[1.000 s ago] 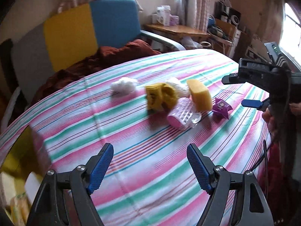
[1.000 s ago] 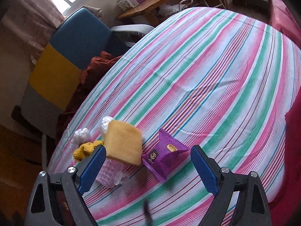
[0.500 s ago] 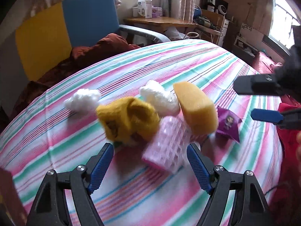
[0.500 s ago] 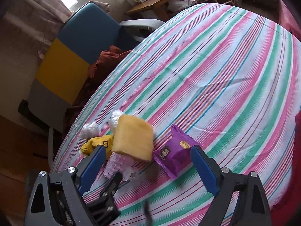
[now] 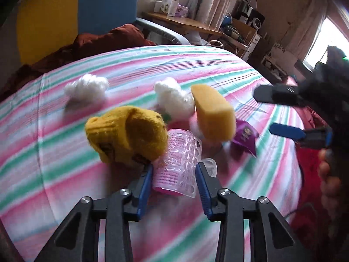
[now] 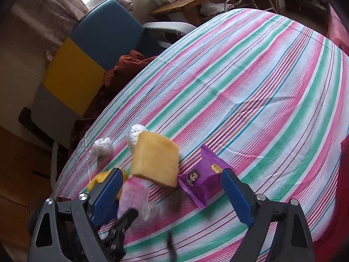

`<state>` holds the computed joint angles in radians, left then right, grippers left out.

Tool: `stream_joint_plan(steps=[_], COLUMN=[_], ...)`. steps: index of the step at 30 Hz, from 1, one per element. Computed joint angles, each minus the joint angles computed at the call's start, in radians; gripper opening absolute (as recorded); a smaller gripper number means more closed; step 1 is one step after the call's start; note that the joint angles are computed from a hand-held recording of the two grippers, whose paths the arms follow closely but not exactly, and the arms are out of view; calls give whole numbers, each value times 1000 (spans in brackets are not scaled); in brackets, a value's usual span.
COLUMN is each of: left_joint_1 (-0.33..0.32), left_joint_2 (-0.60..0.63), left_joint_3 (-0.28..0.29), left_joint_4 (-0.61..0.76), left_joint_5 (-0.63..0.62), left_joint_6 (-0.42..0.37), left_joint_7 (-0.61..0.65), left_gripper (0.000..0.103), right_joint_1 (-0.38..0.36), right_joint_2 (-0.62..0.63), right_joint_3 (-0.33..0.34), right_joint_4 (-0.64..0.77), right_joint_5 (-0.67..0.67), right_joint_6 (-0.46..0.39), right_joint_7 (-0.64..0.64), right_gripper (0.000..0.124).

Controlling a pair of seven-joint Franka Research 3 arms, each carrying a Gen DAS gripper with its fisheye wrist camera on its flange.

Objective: Organize objects
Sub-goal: 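Grasp the pink hair roller with the left gripper, then hold the pink roller with the left gripper while the right gripper grasps the yellow knit sock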

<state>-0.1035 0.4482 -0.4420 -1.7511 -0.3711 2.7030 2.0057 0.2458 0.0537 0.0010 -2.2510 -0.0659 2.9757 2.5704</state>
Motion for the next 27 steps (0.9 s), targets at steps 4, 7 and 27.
stream_joint_plan(steps=[4, 7, 27], left_joint_1=[51, 72, -27], left_joint_2=[-85, -158, -289], left_joint_3=[-34, -41, 106], left_joint_4=[-117, -207, -344], left_joint_5=[-92, -187, -460], left_joint_6=[15, 27, 26], left_joint_7=[50, 134, 402], left_gripper=[39, 39, 39], right_joint_1=[-7, -41, 117], right_joint_2=[12, 40, 322], right_joint_3=[29, 126, 121], right_joint_4=[9, 50, 464], right_joint_5=[105, 414, 418], right_joint_6=[28, 50, -415], right_joint_7=[-131, -499, -1062], right_gripper=[93, 93, 68])
